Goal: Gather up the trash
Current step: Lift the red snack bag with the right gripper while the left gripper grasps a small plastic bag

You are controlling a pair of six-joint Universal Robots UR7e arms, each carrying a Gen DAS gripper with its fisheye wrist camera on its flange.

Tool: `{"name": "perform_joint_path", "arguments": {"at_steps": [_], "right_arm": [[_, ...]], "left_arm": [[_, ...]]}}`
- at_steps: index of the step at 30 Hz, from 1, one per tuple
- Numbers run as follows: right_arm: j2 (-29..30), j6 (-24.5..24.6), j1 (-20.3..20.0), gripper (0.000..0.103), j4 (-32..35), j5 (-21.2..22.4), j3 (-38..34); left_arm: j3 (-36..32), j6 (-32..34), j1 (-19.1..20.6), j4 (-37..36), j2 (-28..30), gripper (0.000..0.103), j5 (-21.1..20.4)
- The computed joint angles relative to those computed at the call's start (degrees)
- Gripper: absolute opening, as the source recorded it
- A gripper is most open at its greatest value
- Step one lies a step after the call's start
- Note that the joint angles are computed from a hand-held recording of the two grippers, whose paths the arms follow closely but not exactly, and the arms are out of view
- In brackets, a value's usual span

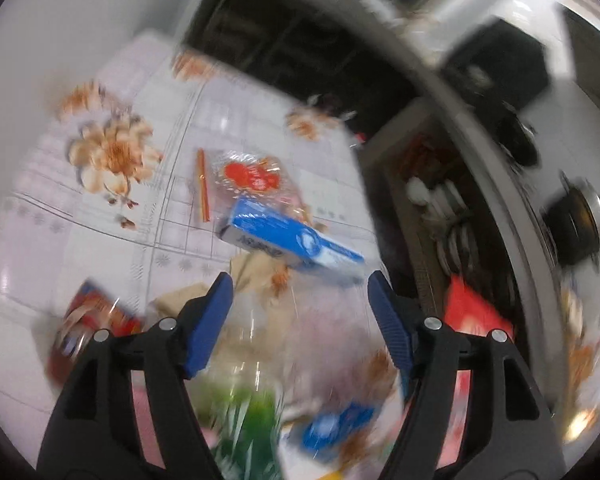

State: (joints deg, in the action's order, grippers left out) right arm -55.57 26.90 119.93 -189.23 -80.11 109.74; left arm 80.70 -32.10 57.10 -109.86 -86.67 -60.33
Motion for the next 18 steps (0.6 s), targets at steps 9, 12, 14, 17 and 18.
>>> {"name": "perform_joint_path", "arguments": {"at_steps": [9, 12, 14, 17, 18], "right_arm": [[0.9, -0.1, -2.8, 0.002, -0.7, 5.1, -0.5], [1.1, 0.3, -3.8, 0.002, -0.9, 6.3, -0.4], [1.3, 0.7, -4.4, 0.002, -0.8, 6.9, -0.4], [1.4, 1.4, -5.0, 0.002, -1.0, 7.5, -0.2], [1.5, 1.6, -5.2, 0.002, -1.0, 7.6, -0.2]], "left_arm": [[-22.9, -14.5, 13.8, 12.3, 18.7, 0.065, -7.0], [-26.3, -16.0, 15.9, 14.7, 21.4, 0.071, -10.0], [-26.5, -17.8, 16.7, 15.0, 22.0, 0.072, -10.6], [-26.4, -17.9, 17.9, 13.1, 22.7, 0.073, -12.9], [-25.6, -17.5, 18.0, 11.5, 22.5, 0.073, -12.7]]}}
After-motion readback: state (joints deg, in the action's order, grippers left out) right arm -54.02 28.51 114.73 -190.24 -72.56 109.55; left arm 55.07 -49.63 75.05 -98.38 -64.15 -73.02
